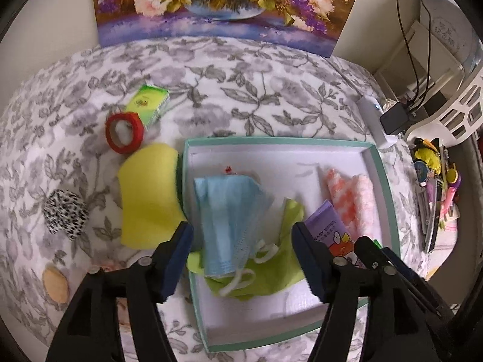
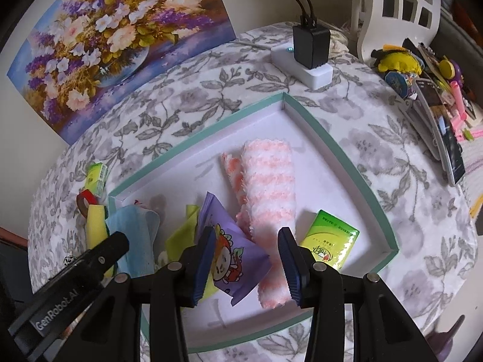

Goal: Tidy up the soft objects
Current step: 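Withdraw both open tools from the tray back toward the remaining items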

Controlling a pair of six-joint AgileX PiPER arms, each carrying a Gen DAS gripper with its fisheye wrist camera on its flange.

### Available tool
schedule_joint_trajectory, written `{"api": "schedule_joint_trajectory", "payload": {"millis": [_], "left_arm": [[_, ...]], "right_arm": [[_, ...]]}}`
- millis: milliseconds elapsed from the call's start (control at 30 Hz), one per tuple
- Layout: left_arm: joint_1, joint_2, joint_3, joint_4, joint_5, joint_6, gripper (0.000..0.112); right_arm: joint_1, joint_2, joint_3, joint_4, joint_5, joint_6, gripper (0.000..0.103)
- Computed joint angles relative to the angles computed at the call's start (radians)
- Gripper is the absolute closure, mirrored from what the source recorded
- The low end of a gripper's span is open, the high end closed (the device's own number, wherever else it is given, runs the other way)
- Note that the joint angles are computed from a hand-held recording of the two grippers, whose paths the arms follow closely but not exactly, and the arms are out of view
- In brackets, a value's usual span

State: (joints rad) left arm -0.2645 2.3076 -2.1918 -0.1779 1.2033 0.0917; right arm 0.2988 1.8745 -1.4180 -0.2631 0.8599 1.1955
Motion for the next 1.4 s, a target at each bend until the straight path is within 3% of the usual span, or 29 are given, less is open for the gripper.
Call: {"api": "schedule_joint_trajectory", "payload": {"millis": [67, 133, 267, 467, 800, 1400], "left_arm": [[-0.001, -0.016, 0.021, 0.031, -0.029, -0.014, 0.028], [-0.002, -0.037, 0.052, 0.071, -0.072, -0.041, 0.025], [0.005, -0.048, 0.072, 0.128, -0.112, -0.092, 0.022], [0.023, -0.027, 0.041, 0.188, -0.112, -0.156, 0.018], [0.070, -0.003, -0.012, 0.171, -0.075, -0.171, 0.018], [0.256, -0.008, -0.099, 0.129, -0.014, -0.120, 0.018]], "right_arm": [[0.007, 0.002, -0.014, -0.016, 0.023, 0.001, 0.030], [0.014, 0.013, -0.034, -0.045, 0.064, 0.015, 0.022], [0.003, 0.017, -0.027, -0.033, 0.067, 0.004, 0.001], [0.005, 0.032, -0.043, -0.035, 0.103, 0.006, 0.000], [0.019, 0.046, -0.076, -0.032, 0.137, 0.004, 0.000], [0.155, 0.160, -0.341, -0.039, 0.287, -0.010, 0.000]]}}
